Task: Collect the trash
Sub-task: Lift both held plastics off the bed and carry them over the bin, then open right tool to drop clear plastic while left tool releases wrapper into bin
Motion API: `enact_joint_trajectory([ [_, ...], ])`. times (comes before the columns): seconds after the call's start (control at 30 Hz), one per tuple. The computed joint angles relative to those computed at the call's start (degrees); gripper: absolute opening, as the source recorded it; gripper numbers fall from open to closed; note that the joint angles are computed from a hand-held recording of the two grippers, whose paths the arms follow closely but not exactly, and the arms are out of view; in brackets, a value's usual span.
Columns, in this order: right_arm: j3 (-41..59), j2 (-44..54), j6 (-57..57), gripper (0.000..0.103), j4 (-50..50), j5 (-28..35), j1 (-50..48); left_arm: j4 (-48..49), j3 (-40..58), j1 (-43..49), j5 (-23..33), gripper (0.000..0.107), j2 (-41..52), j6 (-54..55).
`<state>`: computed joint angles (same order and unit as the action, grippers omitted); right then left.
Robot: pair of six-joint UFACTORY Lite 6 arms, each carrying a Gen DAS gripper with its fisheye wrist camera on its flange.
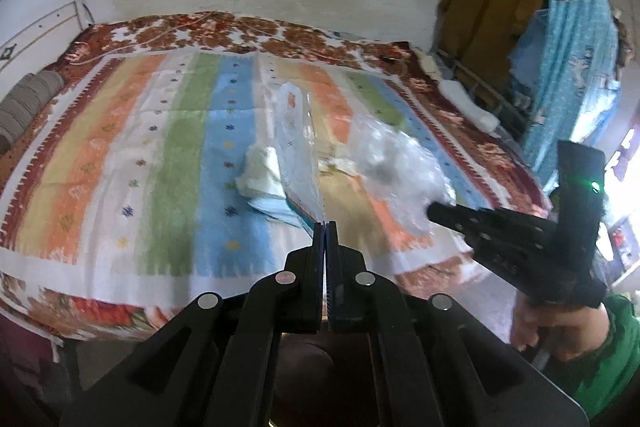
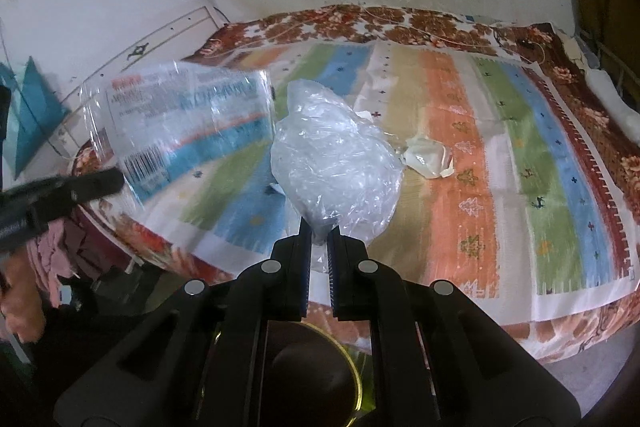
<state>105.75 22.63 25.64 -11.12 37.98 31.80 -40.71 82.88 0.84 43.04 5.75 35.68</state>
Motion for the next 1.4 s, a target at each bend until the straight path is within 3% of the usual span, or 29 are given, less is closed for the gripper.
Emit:
enact_joint_trajectory([
  [0.47, -21.33, -16.35, 15.37, 0.006, -11.44, -3.38, 8.66, -6.45, -19.81, 1.63, 1.46, 0.0, -16.16, 8.53],
  [1.03, -42.27, -29.33, 35.76, 0.006, -21.78, -4.52, 19.53, -4.52, -38.61, 2.29, 3.43, 0.0, -32.21, 7.19],
  [1.2, -45.78, -29.06, 38.08, 0.006, -20.24, -5.1, 21.57, -3.34, -43.07, 1.69, 4.44, 0.0, -34.86, 5.63],
  [1.3, -47.96, -29.09, 35.22, 0.006, -14.18, -7.46, 20.75, -1.04, -45.35, 0.18, 3.56, 0.0, -35.43, 2.65],
  [1.4, -48.88, -27.67, 34.38, 0.006, -11.72, -7.65, 21.14, -0.45, -45.65, -0.2, 4.02, 0.0, -31.98, 1.36],
])
